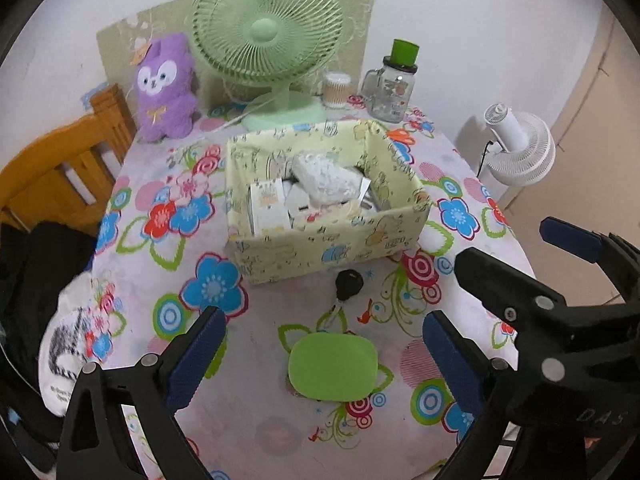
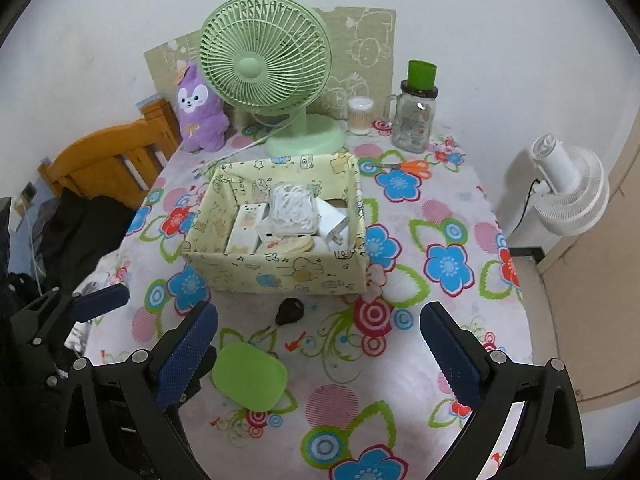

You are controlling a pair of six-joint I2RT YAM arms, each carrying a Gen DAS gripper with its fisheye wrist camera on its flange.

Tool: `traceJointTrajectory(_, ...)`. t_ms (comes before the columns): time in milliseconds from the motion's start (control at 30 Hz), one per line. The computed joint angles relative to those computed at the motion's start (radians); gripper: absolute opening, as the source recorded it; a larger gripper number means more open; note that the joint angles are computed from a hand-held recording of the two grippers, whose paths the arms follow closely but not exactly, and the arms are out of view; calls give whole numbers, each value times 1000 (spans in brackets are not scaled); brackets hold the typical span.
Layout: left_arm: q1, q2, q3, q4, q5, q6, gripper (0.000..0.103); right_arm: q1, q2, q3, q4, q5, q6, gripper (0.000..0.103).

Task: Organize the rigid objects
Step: 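Withdraw both tools from the box and reach the left tool toward the green lid, then grasp the green rounded lid on the tablecloth with the left tool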

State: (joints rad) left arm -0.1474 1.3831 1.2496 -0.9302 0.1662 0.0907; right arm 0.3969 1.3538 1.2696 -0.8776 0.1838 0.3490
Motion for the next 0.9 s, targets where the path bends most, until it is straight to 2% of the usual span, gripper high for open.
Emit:
traceJointTrajectory(100, 4, -14, -38, 26, -7, -6, 100, -2, 1, -22, 8, -16, 1, 102)
traceJointTrajectory(333, -17, -31, -135, 98, -56, -1, 100, 2, -2, -79, 55, 23, 12, 102)
traceJointTrajectory(700, -35, 1, -224, 169, -54, -21, 100, -45, 21, -168, 148, -61, -36, 102)
traceJointTrajectory(900, -39, 33, -260, 209, -48, -39, 100, -61, 37, -219, 198, -102, -59, 98)
